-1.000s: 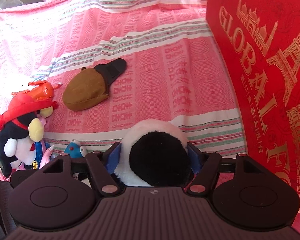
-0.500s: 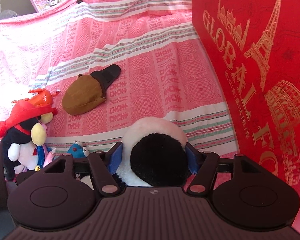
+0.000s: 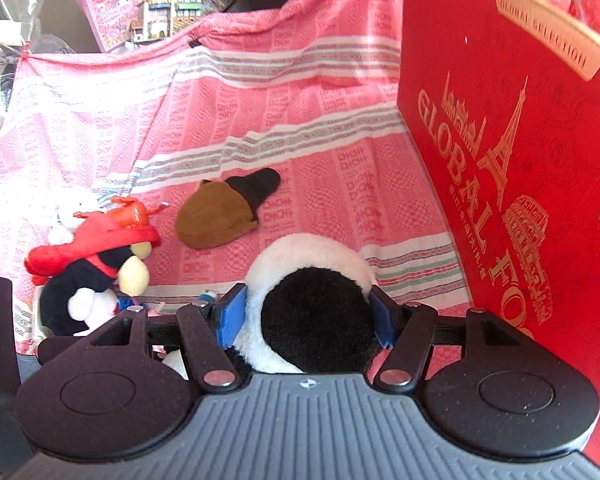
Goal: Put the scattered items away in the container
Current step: 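Lift the panda plush with both grippers and carry it over the red box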
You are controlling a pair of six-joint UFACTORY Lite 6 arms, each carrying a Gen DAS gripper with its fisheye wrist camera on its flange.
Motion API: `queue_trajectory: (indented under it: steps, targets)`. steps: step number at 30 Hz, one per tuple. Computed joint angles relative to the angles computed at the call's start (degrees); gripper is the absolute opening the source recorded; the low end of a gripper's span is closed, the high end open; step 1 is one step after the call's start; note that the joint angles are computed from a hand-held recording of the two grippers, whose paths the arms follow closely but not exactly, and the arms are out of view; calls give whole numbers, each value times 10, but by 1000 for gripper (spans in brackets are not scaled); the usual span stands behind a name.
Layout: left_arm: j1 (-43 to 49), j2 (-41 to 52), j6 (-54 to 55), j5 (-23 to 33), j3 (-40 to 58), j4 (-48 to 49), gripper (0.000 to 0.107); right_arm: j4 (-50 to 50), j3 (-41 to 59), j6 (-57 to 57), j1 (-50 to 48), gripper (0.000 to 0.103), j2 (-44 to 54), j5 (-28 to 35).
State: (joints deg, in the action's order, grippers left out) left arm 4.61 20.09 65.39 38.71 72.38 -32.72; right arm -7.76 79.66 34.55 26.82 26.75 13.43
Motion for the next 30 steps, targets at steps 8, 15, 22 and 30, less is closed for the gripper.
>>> queue_trajectory:
  steps: [8,15,22,30]
  targets:
    - [49,-67,75,96,6,-66,61,-253,-27,243,55,68,-95,51]
    - [42,-103,79,190,66,-100,61,-343,-43,302,75,68,-197,129]
    - [-38,-96,14,229,178,-106,61,-379,-58,285,47,68,-299,176]
    - [-188,-58,-146,220,289,-52,61,-246,-77,93,-88,68,-382,163]
